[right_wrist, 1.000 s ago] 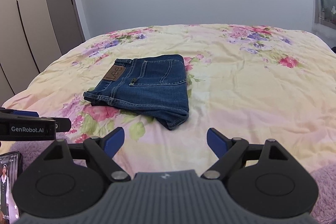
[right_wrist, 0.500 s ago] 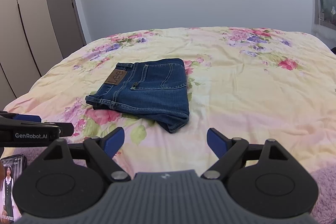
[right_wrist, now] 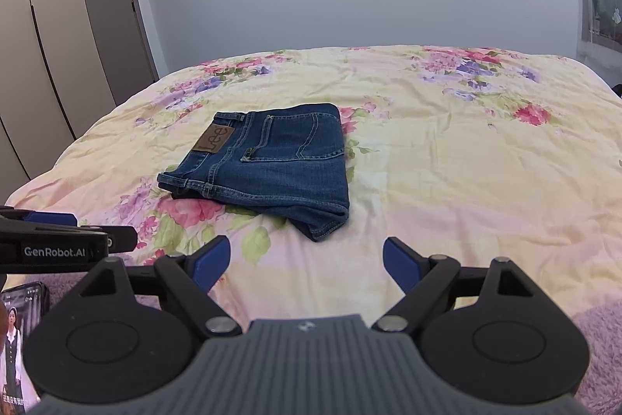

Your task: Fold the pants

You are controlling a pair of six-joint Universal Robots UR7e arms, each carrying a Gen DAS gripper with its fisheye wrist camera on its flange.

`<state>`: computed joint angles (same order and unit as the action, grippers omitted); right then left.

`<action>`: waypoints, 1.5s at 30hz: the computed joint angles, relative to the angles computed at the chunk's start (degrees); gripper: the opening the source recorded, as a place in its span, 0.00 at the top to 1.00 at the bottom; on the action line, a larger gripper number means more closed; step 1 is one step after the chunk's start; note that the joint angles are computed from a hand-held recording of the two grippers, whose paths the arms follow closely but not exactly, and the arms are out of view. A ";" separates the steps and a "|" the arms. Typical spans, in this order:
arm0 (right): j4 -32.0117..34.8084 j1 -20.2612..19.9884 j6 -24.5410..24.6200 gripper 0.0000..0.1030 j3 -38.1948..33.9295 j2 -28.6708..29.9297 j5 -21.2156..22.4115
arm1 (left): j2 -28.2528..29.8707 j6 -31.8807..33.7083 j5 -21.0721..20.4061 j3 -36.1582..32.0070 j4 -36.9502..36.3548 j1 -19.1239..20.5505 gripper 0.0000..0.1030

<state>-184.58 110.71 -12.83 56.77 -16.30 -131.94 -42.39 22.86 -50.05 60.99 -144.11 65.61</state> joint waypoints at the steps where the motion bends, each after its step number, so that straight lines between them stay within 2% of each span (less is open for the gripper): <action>1: -0.03 0.00 0.07 0.20 0.05 -0.02 0.01 | -0.03 -0.08 -0.07 0.03 0.03 0.00 0.08; 45: -0.68 0.28 -0.12 0.20 0.40 -0.13 -0.34 | -0.87 0.18 -0.26 1.93 -2.15 -0.44 0.08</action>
<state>-185.26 111.00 -12.95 57.17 -16.43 -132.28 -43.25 23.04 -50.31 62.93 -146.26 65.16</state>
